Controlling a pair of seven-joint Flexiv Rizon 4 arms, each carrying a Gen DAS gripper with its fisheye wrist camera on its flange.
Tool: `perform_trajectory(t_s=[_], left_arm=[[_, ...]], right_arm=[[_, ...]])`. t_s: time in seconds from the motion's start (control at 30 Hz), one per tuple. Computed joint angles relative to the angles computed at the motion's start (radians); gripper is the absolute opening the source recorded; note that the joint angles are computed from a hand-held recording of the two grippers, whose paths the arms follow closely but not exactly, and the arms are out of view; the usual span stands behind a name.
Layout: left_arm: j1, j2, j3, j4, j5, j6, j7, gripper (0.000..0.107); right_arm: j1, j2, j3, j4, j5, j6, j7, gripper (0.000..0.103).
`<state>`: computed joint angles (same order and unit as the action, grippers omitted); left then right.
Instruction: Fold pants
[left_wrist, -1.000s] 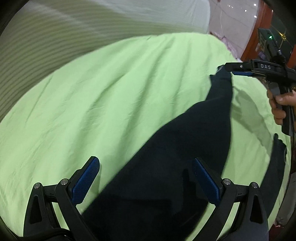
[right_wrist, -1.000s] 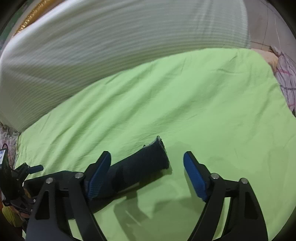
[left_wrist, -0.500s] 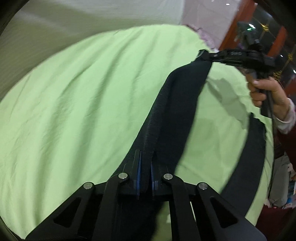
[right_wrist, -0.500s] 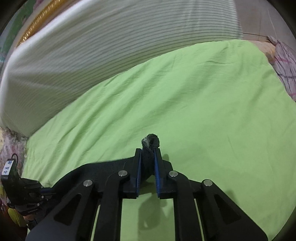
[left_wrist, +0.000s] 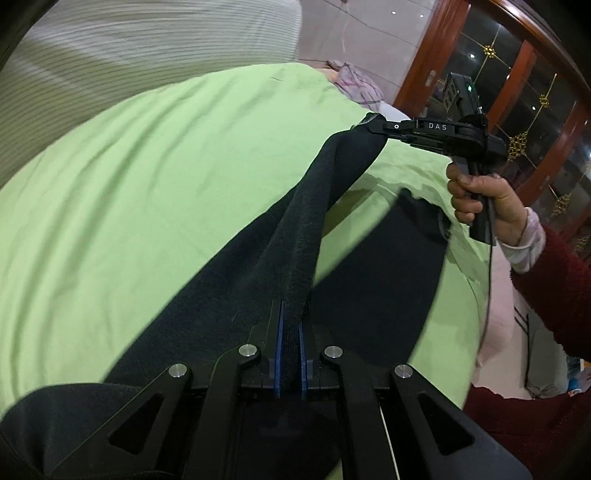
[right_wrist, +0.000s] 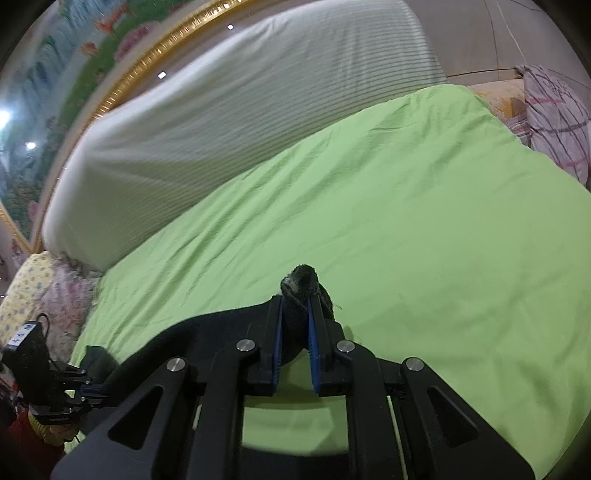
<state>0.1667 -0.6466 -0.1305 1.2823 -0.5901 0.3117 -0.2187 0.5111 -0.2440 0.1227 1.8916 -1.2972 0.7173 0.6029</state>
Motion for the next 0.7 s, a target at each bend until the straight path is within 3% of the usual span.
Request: perform_trajectory(t_s=[0.3,0.53,0.7], left_arm=[[0.004,0.117,0.016,0.196,-0.062,0.045,0.071,0.004],[-0.014,0.147,0.027,0.26,-0.085,0.095,0.089,0.004],[-0.04,0.175,0.034,0.33,-0.084,0.174,0.114,0.006]], right_arm=[[0.032,0.056,0.056,0.122,-0.091,-0.05,0.121,0.013],[0.076,0.056,0.082,0.145,-0.119,-0.121,0.193,0.013],[0.101,0.045,0.094,0.142,-0.06,-0.165,0.17,0.013]])
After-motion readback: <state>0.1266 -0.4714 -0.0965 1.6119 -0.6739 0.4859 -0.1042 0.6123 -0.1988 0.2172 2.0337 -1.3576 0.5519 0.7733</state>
